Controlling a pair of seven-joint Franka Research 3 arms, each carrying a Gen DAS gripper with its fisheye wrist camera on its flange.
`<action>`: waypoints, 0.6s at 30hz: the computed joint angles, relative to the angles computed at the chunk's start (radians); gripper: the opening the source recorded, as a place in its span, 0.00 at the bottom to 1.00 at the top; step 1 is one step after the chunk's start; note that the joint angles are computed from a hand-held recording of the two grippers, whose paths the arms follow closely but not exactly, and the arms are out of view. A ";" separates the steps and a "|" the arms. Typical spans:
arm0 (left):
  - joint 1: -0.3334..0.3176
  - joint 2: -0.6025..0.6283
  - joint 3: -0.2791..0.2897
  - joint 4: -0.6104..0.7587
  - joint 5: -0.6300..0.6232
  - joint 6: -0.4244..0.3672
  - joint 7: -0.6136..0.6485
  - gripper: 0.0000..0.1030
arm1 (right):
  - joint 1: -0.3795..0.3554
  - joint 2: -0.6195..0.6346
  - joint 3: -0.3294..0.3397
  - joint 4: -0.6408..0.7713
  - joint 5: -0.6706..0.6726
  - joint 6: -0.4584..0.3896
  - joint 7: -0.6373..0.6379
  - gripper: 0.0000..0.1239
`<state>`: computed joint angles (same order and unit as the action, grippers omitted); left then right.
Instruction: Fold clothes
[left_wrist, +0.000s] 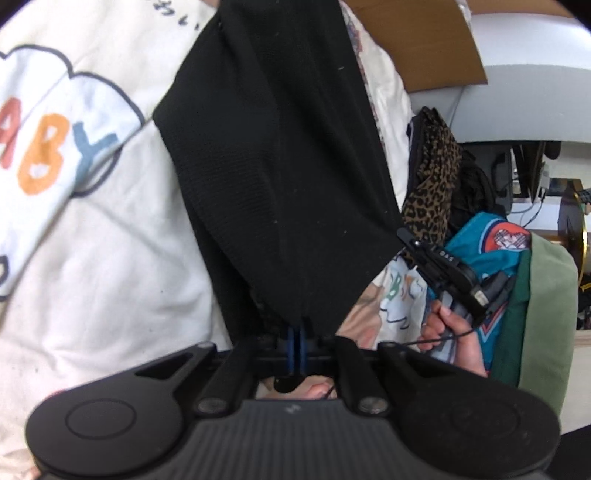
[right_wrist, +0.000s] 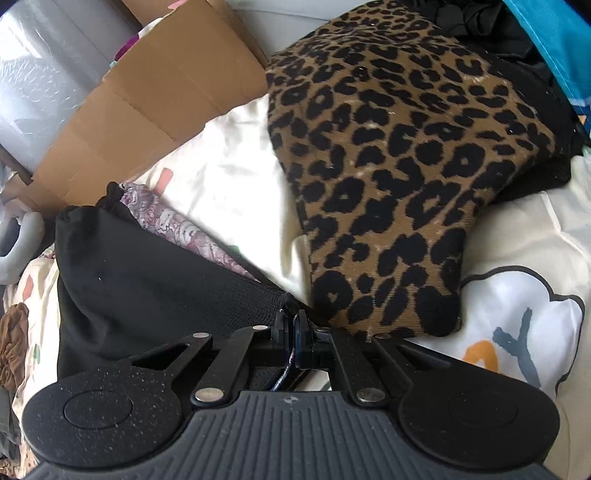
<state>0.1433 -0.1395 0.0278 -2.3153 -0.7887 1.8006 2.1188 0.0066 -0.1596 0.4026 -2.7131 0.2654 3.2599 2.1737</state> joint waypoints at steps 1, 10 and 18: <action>-0.002 0.002 -0.004 -0.003 0.004 0.010 -0.003 0.03 | -0.007 0.000 0.006 0.000 -0.006 0.000 -0.005 0.00; -0.007 0.023 -0.013 -0.013 0.043 0.049 -0.022 0.03 | -0.066 -0.032 0.059 -0.012 -0.046 -0.018 0.005 0.00; -0.011 0.031 -0.020 -0.004 0.037 0.061 -0.017 0.03 | -0.121 -0.067 0.103 -0.025 -0.114 -0.041 0.068 0.00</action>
